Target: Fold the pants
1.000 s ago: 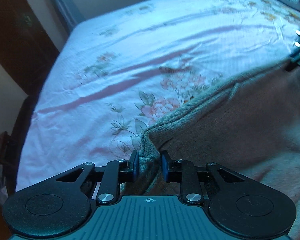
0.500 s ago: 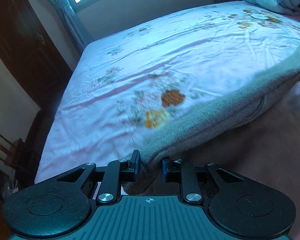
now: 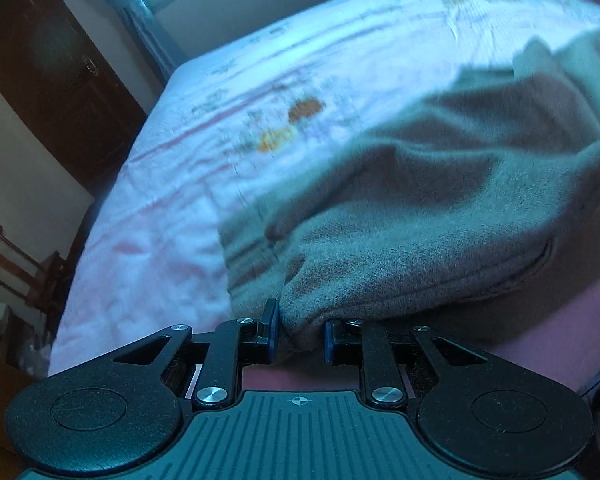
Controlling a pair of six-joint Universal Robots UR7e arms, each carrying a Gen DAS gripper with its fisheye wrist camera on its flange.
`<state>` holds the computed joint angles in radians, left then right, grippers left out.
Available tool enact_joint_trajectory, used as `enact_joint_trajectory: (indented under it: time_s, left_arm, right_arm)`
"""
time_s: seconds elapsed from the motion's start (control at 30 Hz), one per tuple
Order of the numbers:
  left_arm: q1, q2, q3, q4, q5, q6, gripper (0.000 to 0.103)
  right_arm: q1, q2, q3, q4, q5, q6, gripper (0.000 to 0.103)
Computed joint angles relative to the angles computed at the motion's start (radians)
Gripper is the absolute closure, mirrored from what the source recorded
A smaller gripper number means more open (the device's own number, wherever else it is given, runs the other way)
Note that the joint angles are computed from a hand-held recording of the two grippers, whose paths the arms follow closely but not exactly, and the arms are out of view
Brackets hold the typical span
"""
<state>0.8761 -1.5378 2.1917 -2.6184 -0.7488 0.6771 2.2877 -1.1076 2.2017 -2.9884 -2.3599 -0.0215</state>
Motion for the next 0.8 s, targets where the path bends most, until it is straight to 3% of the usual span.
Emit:
enact_joint_trajectory:
  time_s: [0.1, 0.17, 0.37, 0.5, 0.6, 0.8]
  left_arm:
    - [-0.017, 0.015, 0.056, -0.108, 0.044, 0.051, 0.081]
    - [-0.030, 0.007, 0.057, -0.104, 0.052, 0.012, 0.081]
    - [-0.011, -0.094, -0.059, 0.222, -0.048, -0.436, 0.069]
    - [0.025, -0.136, -0.108, 0.354, -0.128, -0.693, 0.065]
    - [0.067, -0.148, -0.132, 0.376, -0.242, -0.835, 0.065]
    - [0.132, -0.081, -0.150, 0.368, -0.352, -1.024, 0.063]
  right_arm:
    - [0.006, 0.042, 0.015, -0.006, -0.041, 0.006, 0.102]
    - [-0.003, 0.061, 0.011, 0.024, -0.054, 0.035, 0.098]
    - [0.017, 0.049, 0.021, -0.027, -0.043, 0.092, 0.082]
    - [0.007, 0.002, 0.053, -0.027, -0.003, 0.205, 0.079]
    - [-0.013, -0.038, 0.072, 0.012, 0.025, 0.319, 0.078]
    - [-0.025, -0.089, 0.092, 0.078, 0.010, 0.487, 0.070]
